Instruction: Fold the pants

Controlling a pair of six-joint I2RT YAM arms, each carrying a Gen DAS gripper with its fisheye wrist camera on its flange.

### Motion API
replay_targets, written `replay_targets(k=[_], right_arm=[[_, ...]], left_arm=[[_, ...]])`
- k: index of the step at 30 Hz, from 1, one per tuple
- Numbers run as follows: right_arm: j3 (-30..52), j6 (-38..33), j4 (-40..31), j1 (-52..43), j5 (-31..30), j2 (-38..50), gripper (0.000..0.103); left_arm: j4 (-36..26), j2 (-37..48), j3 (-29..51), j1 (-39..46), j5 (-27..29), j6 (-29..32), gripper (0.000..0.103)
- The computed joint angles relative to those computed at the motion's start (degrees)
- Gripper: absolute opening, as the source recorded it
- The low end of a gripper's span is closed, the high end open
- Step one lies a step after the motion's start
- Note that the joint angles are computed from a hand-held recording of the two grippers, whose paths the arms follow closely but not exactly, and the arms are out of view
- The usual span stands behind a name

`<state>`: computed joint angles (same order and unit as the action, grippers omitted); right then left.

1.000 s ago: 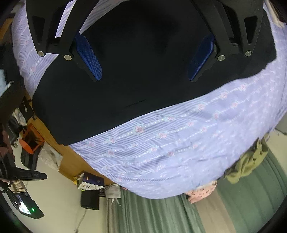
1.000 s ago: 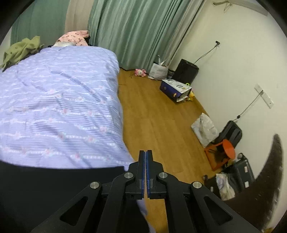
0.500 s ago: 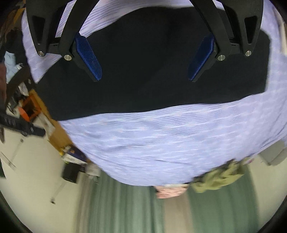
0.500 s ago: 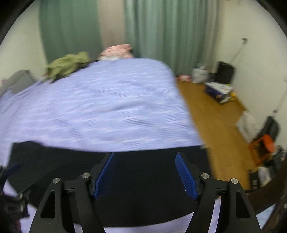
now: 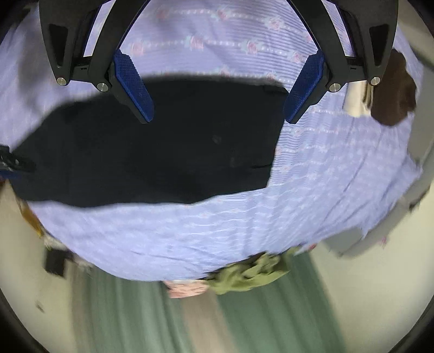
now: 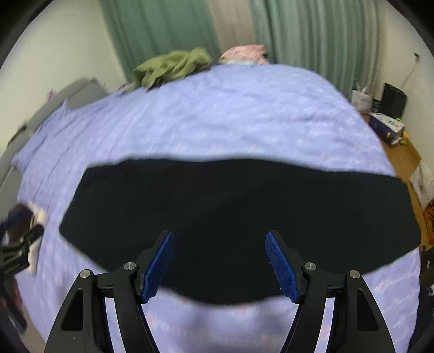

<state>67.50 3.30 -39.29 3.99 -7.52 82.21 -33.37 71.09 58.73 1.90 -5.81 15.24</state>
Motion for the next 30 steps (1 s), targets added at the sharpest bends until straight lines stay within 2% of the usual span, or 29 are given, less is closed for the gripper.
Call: replay_targets(k=[4,6,10,12,14,15,16,17,19,21,23,30], right_arm=[[-6.6,-2.2,-3.2,-0.8,-1.2,-3.6,0.071],[-9.1,-3.3,-4.2,-2.5,-2.6,-4.5,0.071],[-12.3,-4.7,-3.7,-4.6,-4.7,-5.0,0.071],[-12.8,-5.4,-3.3,-5.5,-6.3,-4.1,0.070],[-13.7,-6.0,-2.1,-5.9,-7.2,-3.3,0.068],[-13.8,-6.1,-1.8,-6.0,-7.7,-2.8,0.065],[-14.1,-6.2,-1.2,-6.2,-8.6,-2.1,0.064],[-14.1,-6.2,-0.7,-6.3,-9.3,-1.2,0.063],[-14.3,-6.0,0.2,-6.5,-10.9,0.0,0.061],[-14.4,-6.1,1.1,-6.6,-12.7,1.3,0.056],[-14.3,-6.3,2.8,-6.1,-14.5,2.9,0.055],[-10.6,-6.5,7.9,-3.3,-17.5,7.0,0.054]], left_arm=[[8.2,-8.6,-12.7,-9.3,-1.7,8.1,0.098],[14.0,-8.5,-17.1,-15.5,-3.5,12.0,0.094],[24.7,-2.0,-20.2,-22.6,-6.3,17.9,0.085],[27.3,4.7,-18.2,-23.5,-5.9,19.2,0.075],[27.9,11.2,-14.8,-23.8,-6.2,19.7,0.062],[26.7,13.8,-12.5,-23.6,-5.8,19.1,0.059],[25.0,16.2,-10.1,-22.7,-4.5,18.5,0.049],[23.6,17.6,-8.4,-22.3,-3.7,17.5,0.044],[17.2,20.9,-1.8,-19.8,0.7,14.2,0.034],[7.1,25.9,8.4,-15.6,8.7,8.5,0.033],[1.8,30.8,16.2,-12.2,13.9,4.9,0.033],[-10.4,46.7,36.8,-7.2,21.2,-0.9,0.035]])
